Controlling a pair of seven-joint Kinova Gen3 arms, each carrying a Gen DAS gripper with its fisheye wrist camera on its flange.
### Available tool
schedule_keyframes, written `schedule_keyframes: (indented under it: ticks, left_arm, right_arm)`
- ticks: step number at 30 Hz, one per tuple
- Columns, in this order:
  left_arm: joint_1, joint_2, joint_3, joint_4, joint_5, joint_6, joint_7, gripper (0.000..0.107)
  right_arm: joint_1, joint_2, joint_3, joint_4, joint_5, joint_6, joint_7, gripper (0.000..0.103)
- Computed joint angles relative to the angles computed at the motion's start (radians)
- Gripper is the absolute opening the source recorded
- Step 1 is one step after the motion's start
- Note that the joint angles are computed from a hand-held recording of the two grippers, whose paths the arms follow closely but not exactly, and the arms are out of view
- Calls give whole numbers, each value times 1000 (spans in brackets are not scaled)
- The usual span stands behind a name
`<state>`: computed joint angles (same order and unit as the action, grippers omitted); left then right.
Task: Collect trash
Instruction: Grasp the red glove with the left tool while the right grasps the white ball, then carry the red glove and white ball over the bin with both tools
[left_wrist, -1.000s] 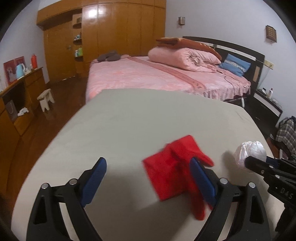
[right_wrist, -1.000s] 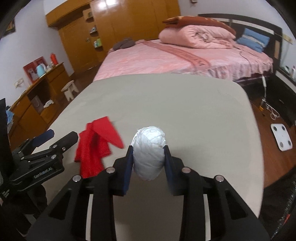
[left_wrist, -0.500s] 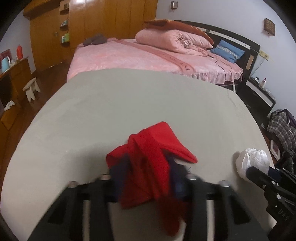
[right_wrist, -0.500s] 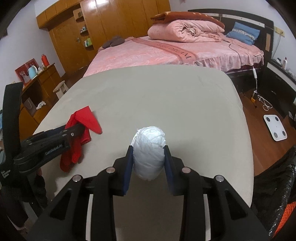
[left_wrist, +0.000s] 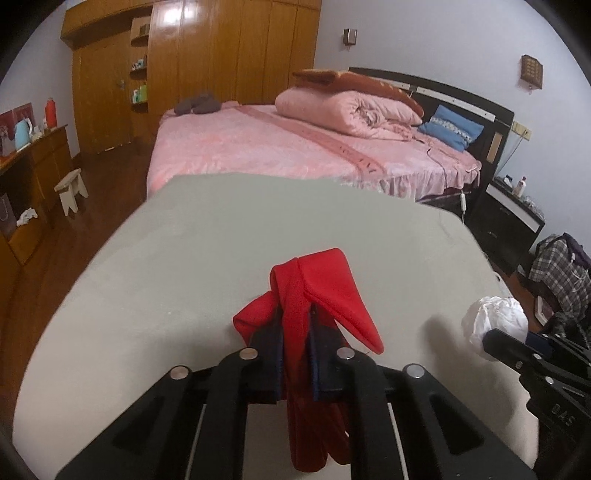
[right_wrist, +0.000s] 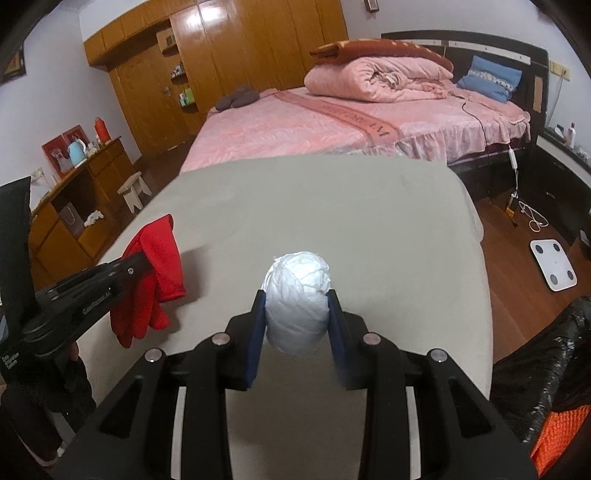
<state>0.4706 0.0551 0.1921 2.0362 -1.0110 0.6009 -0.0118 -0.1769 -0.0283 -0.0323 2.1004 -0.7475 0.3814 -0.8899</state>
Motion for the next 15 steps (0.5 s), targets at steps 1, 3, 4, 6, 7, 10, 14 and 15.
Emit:
schedule_keyframes:
  ticks: [1,3,4,6,7,10,14,15]
  left_arm:
    - [6,-9,5,-3,4,17,-4,11]
    - [14,-26,20,-7,5,44,-5,11]
    - [20,-35,31,-10,6,65,-6,11]
    - [25,-46,49,-19,19,92,-18,11]
    - [24,-52,55,-20,23,96,-22,11]
    - [31,-71,82,-25,27,125,-16,11]
    - [43,-91,118,-38,37,163,-17,11]
    - [46,-94,127,-41,36,173,-16,11]
  right_arm:
    - [1,-11,2,1,-4,8,7,31]
    - [-1,-32,11,2,-9,23,15,31]
    - [-4,-44,17,3,-10,31,18,31]
    - [-11,-64,31,1,-8,48,16,31]
    - [-16,-74,38,2,-9,55,17,31]
    - [-27,-112,61,2,2,77,13,31]
    - [-49,-163,95,8,16,94,2,31]
    - [-54,-178,103,10,21,98,-3,31]
